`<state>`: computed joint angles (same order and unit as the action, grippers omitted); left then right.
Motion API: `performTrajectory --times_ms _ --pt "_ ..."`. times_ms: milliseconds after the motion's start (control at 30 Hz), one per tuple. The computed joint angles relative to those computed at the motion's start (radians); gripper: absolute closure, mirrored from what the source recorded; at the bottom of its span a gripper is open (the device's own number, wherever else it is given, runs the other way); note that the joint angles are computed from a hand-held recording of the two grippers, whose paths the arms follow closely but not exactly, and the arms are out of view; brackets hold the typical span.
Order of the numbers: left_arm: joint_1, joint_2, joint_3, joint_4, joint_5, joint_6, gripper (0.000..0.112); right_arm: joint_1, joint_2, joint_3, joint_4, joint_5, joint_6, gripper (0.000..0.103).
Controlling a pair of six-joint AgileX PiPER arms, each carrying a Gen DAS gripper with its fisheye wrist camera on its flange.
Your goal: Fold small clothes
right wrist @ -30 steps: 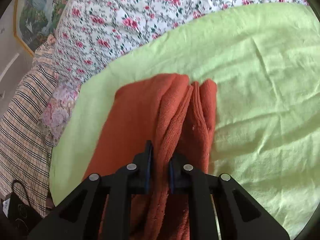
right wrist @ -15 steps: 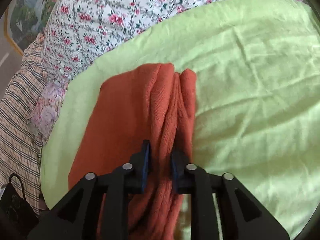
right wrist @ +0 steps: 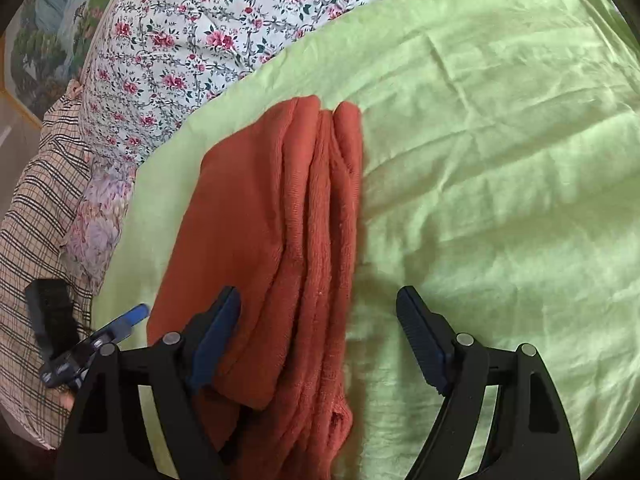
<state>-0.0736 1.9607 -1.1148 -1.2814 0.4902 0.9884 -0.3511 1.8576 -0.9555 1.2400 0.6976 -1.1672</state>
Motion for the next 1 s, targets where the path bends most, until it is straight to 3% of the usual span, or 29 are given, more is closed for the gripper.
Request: performTrajectory --times_ms 67,133,167,200,233,267,333,367,433,533,767,867,1000 --pt "0.008 0.083 -0.084 0.043 0.043 -0.051 0.018 0.015 0.013 -0.018 -0.006 -0.002 0.007 0.023" --pt "-0.005 0.113 -0.109 0.009 0.050 0.001 0.022 0.038 0.026 -0.038 -0.037 -0.016 0.031 0.027" --pt "-0.008 0.126 -0.124 0.013 0.068 0.007 0.040 0.052 0.033 -0.048 -0.059 -0.028 0.050 0.034" --pt "-0.008 0.145 -0.149 0.024 0.098 -0.002 0.050 0.063 0.036 -0.052 -0.075 -0.041 0.061 0.038" --pt "-0.010 0.147 -0.151 0.028 0.095 -0.010 0.056 0.074 0.040 -0.059 -0.087 -0.043 0.070 0.060" --pt "-0.017 0.129 -0.129 0.000 0.072 0.019 0.070 0.075 0.051 -0.071 -0.087 -0.020 0.077 0.071" --pt "-0.010 0.080 -0.073 -0.059 0.057 0.089 0.086 0.087 0.050 -0.071 -0.077 -0.024 0.085 0.076" --pt "-0.004 0.046 -0.047 -0.073 0.061 0.100 0.089 0.103 0.028 -0.051 -0.068 -0.053 0.073 0.077" --pt "0.027 -0.040 0.040 -0.114 0.074 0.153 0.090 0.127 -0.031 0.001 -0.018 -0.090 0.030 0.078" --pt "0.083 -0.216 0.204 -0.145 0.056 0.242 0.091 0.136 -0.083 0.054 0.094 -0.020 -0.052 0.079" --pt "0.410 -0.584 0.522 -0.017 0.183 0.302 0.091 0.343 -0.137 0.167 0.322 0.035 -0.228 0.080" --pt "0.547 -0.622 0.604 0.026 0.239 0.381 0.090 0.434 -0.105 0.195 0.422 0.042 -0.309 0.080" --pt "0.636 -0.475 0.648 -0.026 0.257 0.536 0.086 0.514 -0.017 0.186 0.451 -0.015 -0.303 0.080"
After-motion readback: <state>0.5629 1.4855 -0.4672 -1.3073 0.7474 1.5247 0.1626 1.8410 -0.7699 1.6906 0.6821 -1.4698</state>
